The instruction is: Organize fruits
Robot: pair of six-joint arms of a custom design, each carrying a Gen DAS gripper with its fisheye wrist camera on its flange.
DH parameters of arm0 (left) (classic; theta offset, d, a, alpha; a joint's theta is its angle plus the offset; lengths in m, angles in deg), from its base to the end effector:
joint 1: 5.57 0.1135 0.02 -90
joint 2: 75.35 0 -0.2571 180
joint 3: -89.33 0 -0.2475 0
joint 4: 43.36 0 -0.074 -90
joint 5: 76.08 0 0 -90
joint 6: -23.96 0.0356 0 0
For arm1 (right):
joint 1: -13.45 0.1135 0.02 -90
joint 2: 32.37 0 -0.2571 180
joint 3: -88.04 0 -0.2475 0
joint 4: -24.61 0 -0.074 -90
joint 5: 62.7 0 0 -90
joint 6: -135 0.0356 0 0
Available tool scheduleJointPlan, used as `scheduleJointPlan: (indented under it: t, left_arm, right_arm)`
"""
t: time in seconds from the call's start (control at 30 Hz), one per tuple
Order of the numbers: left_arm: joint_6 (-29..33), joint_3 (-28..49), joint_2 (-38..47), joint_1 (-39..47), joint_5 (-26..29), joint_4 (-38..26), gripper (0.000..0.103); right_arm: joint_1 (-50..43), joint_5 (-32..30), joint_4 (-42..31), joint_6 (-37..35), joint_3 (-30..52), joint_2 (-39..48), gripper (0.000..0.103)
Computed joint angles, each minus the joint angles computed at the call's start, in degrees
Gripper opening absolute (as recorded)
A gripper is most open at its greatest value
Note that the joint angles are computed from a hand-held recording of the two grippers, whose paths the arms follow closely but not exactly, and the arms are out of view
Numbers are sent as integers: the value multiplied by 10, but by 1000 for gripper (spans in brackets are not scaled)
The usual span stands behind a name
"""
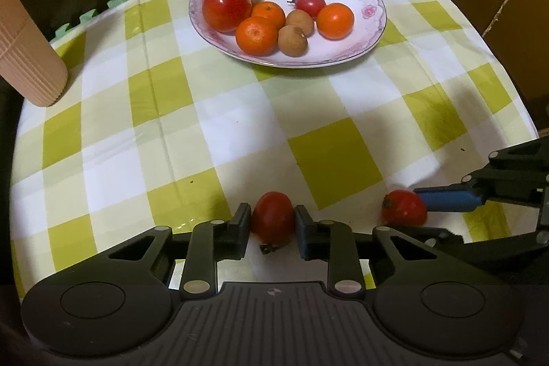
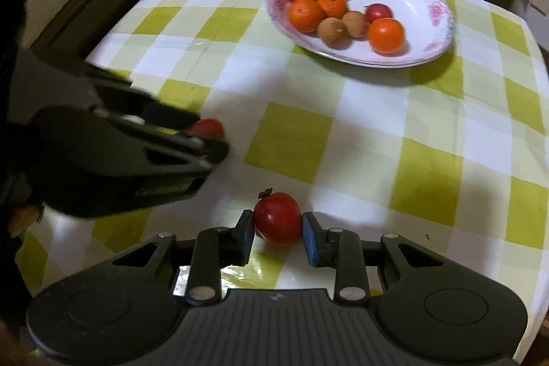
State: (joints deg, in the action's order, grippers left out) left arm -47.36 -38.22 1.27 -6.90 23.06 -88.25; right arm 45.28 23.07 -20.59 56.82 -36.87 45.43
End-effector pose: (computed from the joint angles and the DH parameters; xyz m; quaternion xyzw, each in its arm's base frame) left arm 0.2251 -0.0109 0.1603 0.1846 0.9628 -0.0501 0.1909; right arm 0.1984 0.1263 0.1678 -0.1774 0.9647 0.1048 0.1643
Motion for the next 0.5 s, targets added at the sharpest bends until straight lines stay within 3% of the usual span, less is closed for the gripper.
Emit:
scheduleJointPlan:
  t: [0.5]
  left_arm:
    - [-26,14,-23,-12,26,-22,34]
  right_arm:
    - [-47,1,4,23,-12,-35,29]
